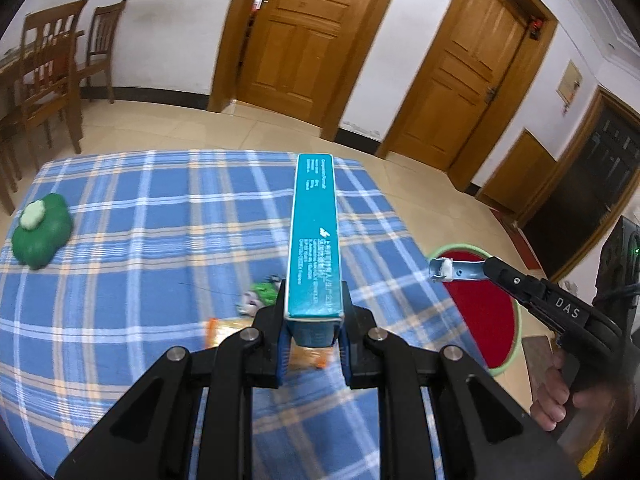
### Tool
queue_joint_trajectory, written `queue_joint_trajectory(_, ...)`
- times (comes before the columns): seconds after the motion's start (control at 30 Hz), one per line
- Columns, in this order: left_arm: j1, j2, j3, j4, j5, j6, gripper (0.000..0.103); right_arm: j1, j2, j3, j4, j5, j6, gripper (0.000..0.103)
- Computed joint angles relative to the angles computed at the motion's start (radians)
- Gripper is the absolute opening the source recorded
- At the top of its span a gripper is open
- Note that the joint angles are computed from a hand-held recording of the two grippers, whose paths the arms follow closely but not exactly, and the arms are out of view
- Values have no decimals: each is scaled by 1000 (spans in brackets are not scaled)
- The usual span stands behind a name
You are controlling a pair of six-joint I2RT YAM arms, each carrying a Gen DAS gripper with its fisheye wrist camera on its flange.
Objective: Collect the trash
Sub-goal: 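Carry the blue piece and teal box over the red bin and release both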
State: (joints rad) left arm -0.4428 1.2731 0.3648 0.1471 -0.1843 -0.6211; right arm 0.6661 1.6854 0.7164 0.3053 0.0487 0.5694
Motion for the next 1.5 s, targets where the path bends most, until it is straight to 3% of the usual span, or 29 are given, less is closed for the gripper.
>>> queue_joint_trajectory(0.67,-217,342,288,-1,4,-9,19,-278,-126,-277,93,-31,-17,18)
queue_joint_trajectory(1.1,-285,573,527,-43,45,40,19,-450,-91,-337,142,-117,-61,21)
queue_joint_trajectory(1.5,-316,733,702,-99,73,74,19,-493,-106,-370,175,-139,-61,22)
